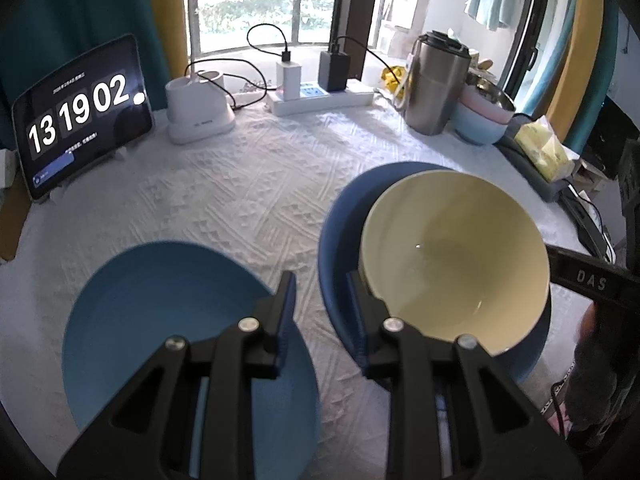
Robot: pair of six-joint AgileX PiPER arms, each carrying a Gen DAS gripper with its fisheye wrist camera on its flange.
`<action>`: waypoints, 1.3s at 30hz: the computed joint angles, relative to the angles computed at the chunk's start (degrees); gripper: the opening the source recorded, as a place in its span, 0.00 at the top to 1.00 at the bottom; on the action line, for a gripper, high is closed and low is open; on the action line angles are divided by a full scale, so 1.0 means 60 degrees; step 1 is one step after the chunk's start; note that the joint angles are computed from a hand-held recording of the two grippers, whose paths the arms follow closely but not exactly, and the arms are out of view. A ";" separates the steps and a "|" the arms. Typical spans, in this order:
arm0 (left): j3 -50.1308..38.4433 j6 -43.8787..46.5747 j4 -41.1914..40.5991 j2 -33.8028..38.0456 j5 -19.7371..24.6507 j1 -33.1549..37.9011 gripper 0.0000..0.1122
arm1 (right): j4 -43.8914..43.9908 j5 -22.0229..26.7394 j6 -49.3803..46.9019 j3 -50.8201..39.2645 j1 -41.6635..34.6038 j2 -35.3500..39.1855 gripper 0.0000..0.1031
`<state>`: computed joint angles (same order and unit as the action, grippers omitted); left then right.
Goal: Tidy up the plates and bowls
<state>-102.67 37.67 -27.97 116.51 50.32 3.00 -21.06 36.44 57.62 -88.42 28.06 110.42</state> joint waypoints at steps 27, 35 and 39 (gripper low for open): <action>0.0943 0.0707 -0.0710 -0.0561 -0.0650 -0.0107 0.90 | -0.0941 0.0084 0.1253 0.0072 0.0371 -0.0101 0.91; 0.1062 0.1072 -0.1128 -0.0798 -0.0642 -0.0001 0.90 | -0.1259 0.0218 0.1532 0.0150 0.0473 -0.0368 0.91; 0.1143 0.1183 -0.1262 -0.0949 -0.0651 0.0078 0.90 | -0.1300 0.0286 0.1537 0.0086 0.0529 -0.0446 0.91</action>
